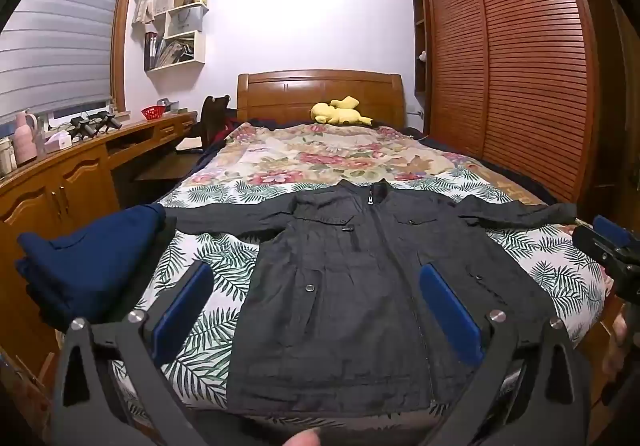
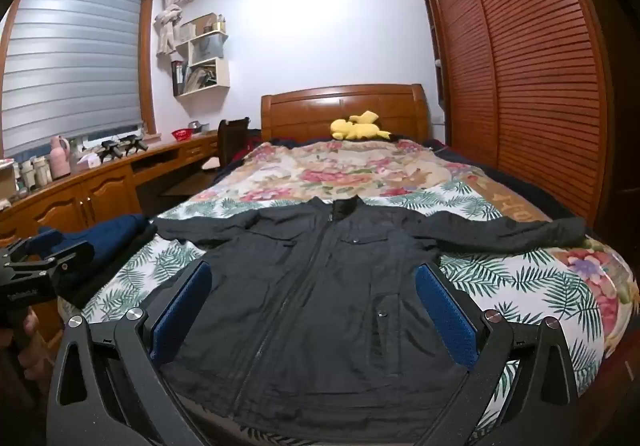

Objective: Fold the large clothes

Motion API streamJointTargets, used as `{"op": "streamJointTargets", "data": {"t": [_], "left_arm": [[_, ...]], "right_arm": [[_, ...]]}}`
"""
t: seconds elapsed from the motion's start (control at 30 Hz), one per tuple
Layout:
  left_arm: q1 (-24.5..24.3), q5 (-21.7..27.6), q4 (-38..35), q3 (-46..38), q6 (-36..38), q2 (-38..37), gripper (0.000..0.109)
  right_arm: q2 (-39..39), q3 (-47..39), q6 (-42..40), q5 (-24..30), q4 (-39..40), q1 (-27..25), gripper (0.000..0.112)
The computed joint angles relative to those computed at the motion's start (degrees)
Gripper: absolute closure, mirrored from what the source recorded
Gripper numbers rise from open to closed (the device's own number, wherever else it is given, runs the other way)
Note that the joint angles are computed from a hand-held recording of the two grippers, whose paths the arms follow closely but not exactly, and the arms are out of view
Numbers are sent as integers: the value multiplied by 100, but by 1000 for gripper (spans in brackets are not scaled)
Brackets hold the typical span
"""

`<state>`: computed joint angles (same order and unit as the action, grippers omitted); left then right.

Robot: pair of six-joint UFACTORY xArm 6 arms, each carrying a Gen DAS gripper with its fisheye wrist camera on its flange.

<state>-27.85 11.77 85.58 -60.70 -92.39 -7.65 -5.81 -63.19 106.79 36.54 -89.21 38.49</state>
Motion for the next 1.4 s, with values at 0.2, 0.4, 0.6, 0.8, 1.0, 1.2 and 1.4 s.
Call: {"op": "streamJointTargets", "data": {"t": [0.2,0.4,0.6,0.8,1.0,1.2,1.4], "left_arm": [[-80,119,-38,1,112,-29,6],[-51,86,-252,13,328,-70,6],[-39,71,-176,22,229,-74,6],[-75,124,-207,-21,256,-58,6],[-83,133,-83,-23,138,-81,6],[-91,141,-12,-37,57,-71,6],[-71,115,19,-20,29,-88,6]], "right_arm": [[24,-18,-49,-8,65,1,9],[17,15,6,40,27,4,9],[23,-9,-19,42,54,2,9],[34,-20,-25,57,54,5,9],[43,-25,-23,59,47,1,9],[44,-29,-25,62,46,3,9],[55,-44,-29,82,53,23,9]]}}
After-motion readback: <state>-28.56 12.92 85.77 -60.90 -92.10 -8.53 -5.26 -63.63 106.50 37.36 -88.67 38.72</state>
